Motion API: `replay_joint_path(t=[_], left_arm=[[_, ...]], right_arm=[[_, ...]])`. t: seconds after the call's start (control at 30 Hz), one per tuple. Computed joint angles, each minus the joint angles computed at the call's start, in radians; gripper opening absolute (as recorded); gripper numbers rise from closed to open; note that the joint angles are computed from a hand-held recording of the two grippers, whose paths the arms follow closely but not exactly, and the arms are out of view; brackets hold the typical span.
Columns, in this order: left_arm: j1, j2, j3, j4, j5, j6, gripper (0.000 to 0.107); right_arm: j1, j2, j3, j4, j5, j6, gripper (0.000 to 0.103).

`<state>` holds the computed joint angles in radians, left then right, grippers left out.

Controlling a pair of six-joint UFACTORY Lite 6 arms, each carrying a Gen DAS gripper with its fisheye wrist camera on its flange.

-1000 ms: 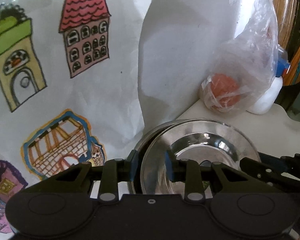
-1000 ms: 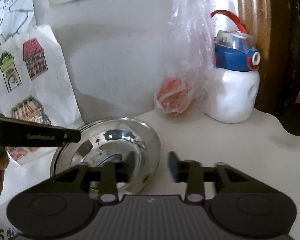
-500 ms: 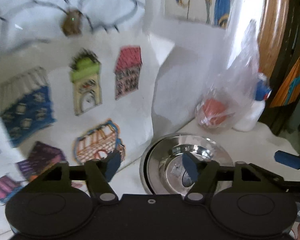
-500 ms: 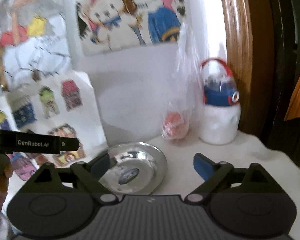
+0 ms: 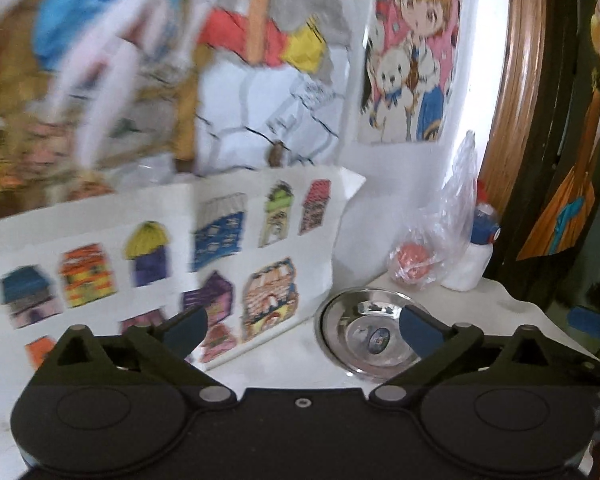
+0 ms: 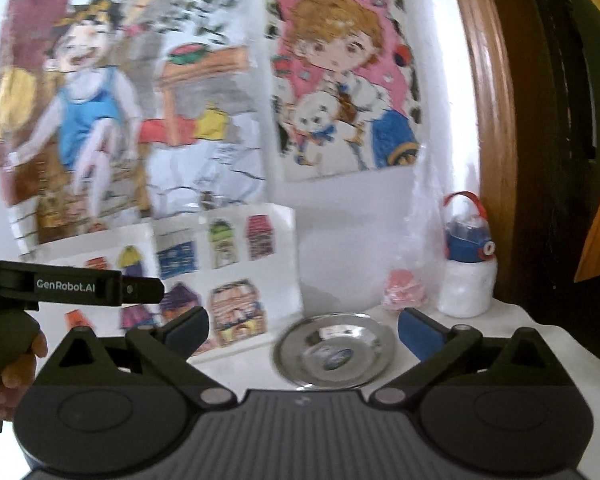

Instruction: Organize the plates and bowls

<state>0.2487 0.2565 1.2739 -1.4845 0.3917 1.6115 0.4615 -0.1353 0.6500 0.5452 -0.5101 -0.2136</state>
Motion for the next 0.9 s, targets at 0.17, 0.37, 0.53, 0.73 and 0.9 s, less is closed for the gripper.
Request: replay_joint_path(t=[0.17, 0.37, 0.53, 0.73, 0.9], left_arm=[[0.139, -0.139, -0.144, -0.024, 0.098, 0.086, 0.102], [0.336, -0.222, -0.270, -0.041, 0.201, 0.219, 0.102], [0.467, -0.193, -0.310, -0.079, 0.261, 0.341, 0.102], [0.604, -0.107, -0.323, -0.141, 0.317, 0.504, 0.102], [0.674, -0.008, -0.310, -0.173, 0.340, 0.574, 0.102]], right_arm=[[0.162, -0.048, -0.051, 0.155, -0.063, -0.085, 0.103], [0.326, 0.012, -0.054, 0.242, -0.166, -0.082, 0.103], [0.417, 0.141, -0.010, 0.276, -0.234, -0.035, 0.103], [0.477, 0.337, 0.082, 0.310, -0.272, 0.041, 0.103], [0.509, 0.490, 0.177, 0.341, -0.276, 0.100, 0.103]])
